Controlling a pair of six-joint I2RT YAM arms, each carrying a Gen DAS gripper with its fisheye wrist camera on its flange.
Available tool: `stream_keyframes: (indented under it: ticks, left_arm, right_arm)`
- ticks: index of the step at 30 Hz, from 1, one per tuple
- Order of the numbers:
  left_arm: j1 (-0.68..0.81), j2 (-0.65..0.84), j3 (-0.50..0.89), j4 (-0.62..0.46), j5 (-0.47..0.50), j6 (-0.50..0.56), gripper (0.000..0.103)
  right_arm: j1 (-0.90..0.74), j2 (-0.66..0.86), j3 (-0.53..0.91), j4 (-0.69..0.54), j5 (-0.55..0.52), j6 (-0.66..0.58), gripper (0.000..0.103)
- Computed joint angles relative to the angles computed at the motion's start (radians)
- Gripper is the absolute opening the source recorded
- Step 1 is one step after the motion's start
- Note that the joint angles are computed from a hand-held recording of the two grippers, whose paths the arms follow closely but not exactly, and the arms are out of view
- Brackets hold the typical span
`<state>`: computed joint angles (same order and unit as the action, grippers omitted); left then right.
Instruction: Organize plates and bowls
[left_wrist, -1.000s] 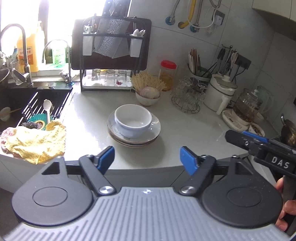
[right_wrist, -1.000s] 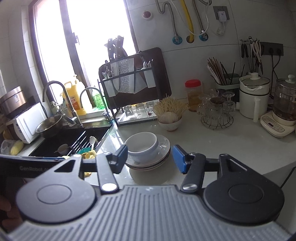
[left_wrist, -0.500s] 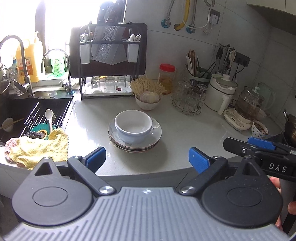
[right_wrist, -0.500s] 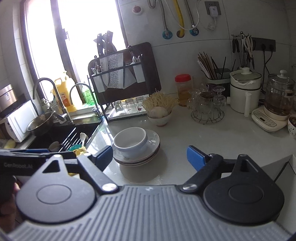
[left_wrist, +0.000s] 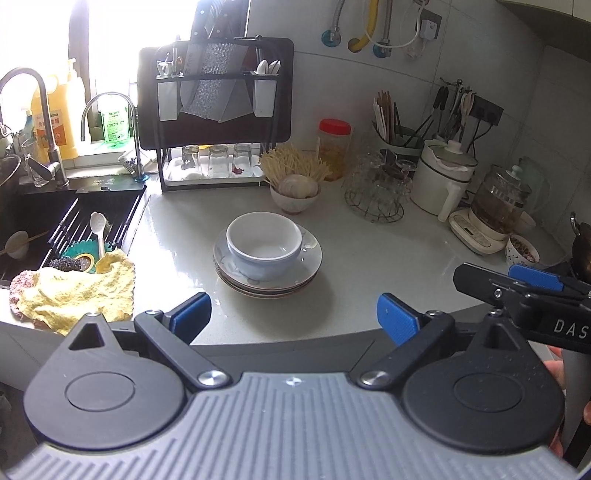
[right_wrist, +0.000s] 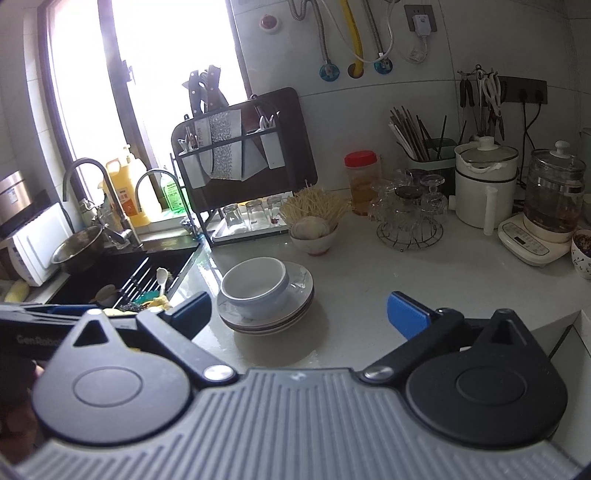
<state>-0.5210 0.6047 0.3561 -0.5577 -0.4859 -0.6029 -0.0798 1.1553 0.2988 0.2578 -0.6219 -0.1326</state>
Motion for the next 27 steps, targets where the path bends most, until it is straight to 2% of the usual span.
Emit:
stream_keyframes:
  ticks: [14,27]
  left_arm:
    - [0.017,0.045,0.028,-0.012,0.001,-0.008,0.099]
    - [0.065,-0.002,0.020,-0.031,0.016,0.012,0.099]
  right_arm:
    - [0.006,0.010,0.020,-0.016,0.001,-0.004,0.103]
    - [0.032,0.001,0.015,-0.028,0.028,0.004,0.103]
